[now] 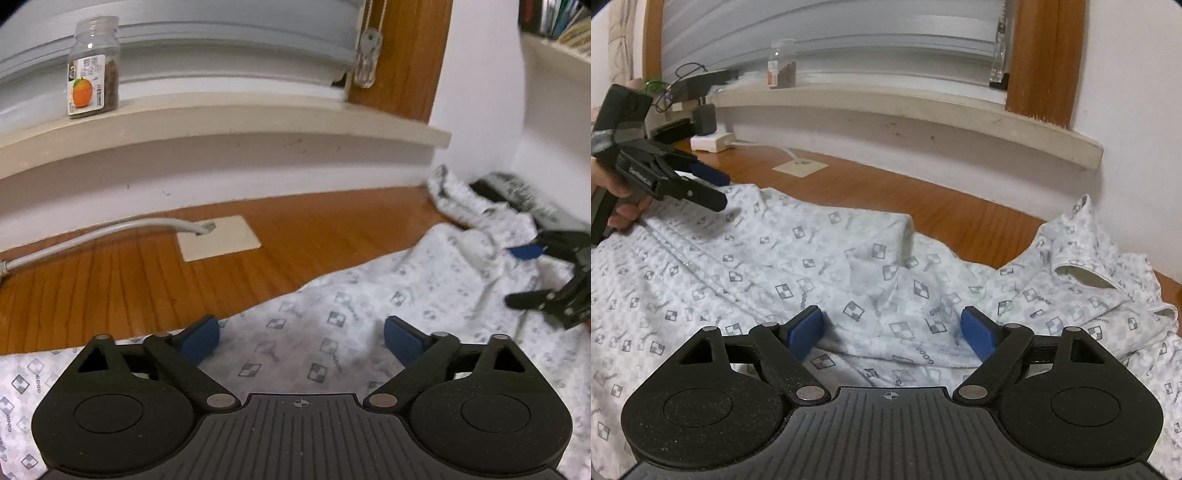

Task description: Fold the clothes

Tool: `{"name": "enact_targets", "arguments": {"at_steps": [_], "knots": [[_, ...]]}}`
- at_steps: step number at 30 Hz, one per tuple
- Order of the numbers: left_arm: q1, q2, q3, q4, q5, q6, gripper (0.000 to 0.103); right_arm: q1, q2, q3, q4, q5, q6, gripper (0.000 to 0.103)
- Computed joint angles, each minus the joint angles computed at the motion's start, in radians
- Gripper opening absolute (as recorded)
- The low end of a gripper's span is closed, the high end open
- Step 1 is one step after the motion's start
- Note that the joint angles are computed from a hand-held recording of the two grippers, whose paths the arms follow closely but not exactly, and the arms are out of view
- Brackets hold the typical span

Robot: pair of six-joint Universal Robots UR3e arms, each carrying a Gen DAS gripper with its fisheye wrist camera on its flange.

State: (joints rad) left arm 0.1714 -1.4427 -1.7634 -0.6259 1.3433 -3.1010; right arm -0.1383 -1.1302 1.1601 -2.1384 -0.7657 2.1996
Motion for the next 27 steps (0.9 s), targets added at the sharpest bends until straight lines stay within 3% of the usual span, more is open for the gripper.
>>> {"name": "enact_targets", "arguments": {"at_steps": [10, 14, 19, 24, 27], "knots": [[0.075, -0.052, 0.052, -0.003, -0.026, 0.004, 0.093, 0.047, 0.151, -0.242, 0.087, -0.021, 0.092, 0.081], [0.095, -0.052, 0.061, -0.019, -0.055, 0.024, 0.098, 0.058, 0.188, -0.303, 0.113, -0.013, 0.101, 0.081], [0.107, -0.035, 0.075, -0.057, -0.117, 0.107, 0.102, -0.019, 0.14, -0.219, 0.104, 0.129, 0.079, 0.081], [0.101, -0.085, 0.158, -0.042, -0.193, 0.162, 0.103, -0.057, 0.1, -0.22, 0.161, 0.068, -0.04, 0.081], [0.112, -0.102, 0.12, 0.021, -0.245, 0.157, 0.103, -0.055, 0.092, -0.211, 0.132, 0.033, -0.044, 0.077]]}}
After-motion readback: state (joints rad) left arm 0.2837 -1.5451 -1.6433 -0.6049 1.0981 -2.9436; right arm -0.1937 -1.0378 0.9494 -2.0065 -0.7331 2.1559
